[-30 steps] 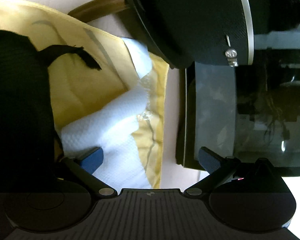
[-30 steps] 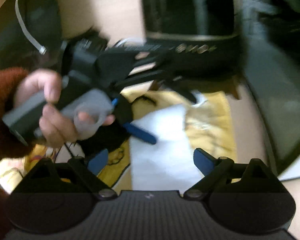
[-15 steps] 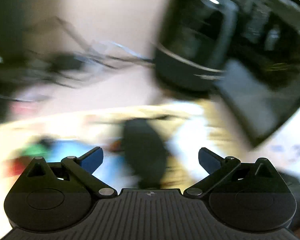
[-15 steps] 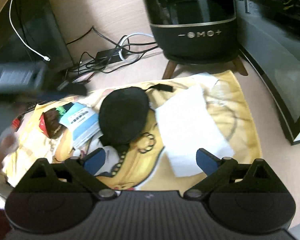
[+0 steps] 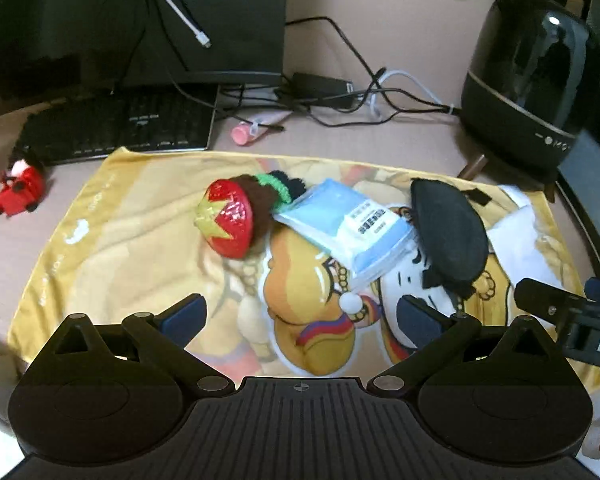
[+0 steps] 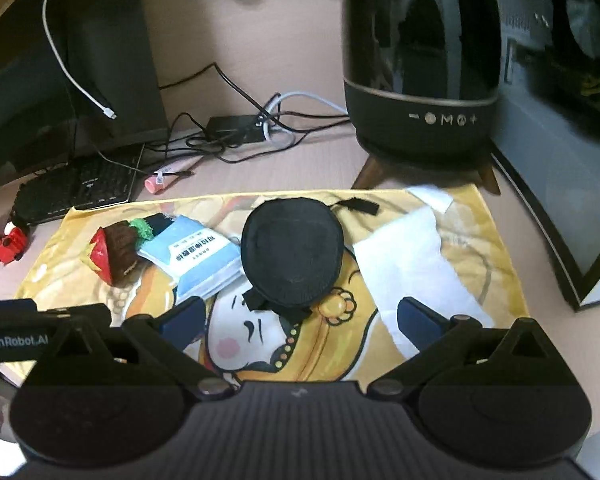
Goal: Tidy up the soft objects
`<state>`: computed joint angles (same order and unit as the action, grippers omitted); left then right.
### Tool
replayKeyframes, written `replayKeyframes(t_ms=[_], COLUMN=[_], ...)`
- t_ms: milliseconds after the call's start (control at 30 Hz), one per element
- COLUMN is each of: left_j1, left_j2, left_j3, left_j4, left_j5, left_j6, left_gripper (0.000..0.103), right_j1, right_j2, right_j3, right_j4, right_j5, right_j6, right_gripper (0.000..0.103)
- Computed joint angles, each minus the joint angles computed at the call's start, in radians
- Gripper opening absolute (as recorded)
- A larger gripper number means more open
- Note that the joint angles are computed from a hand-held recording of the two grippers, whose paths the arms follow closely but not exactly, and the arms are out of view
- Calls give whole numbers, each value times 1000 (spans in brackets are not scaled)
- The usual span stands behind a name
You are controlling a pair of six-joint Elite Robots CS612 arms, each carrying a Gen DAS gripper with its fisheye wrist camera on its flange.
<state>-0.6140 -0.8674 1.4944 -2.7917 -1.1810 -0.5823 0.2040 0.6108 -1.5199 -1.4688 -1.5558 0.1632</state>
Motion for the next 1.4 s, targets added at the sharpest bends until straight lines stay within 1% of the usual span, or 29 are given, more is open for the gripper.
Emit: replayKeyframes(t_ms=[67, 133, 233, 333, 500, 633, 900, 1133, 1400], left_j1=[6, 8, 5, 2, 0, -2, 1, 5, 1], left_j2=[2, 3, 6, 9, 9, 10, 6, 4, 4], left_j3=[-7, -7, -9, -17, -22, -25, -18, -8, -14], left_j4=[8, 1, 3, 20, 37, 58, 55, 28, 46], left_j5=[-14, -28, -37, -47, -60, -55, -66, -89, -78], left_j6=[0, 6, 34, 57, 72, 76, 72, 53, 61], left_gripper=[103, 103, 103, 103, 103, 103, 103, 103, 103], right_j1=[-1, -5, -13, -16, -12, -8, -8, -7, -7], right_j2=[-3, -5, -8, -11, -14, -17, -22, -23, -23], right_j3=[2, 1, 0, 0, 0, 4, 10, 10, 11], right_j4=[15, 38, 82, 124, 156, 168, 177, 181, 184], right_j5=[-6, -11, -14, -13, -23, -20, -7, -1, 6], right_j6=[8, 39, 86, 101, 79, 54, 39, 23, 15], right_gripper=[103, 103, 103, 103, 103, 103, 103, 103, 103])
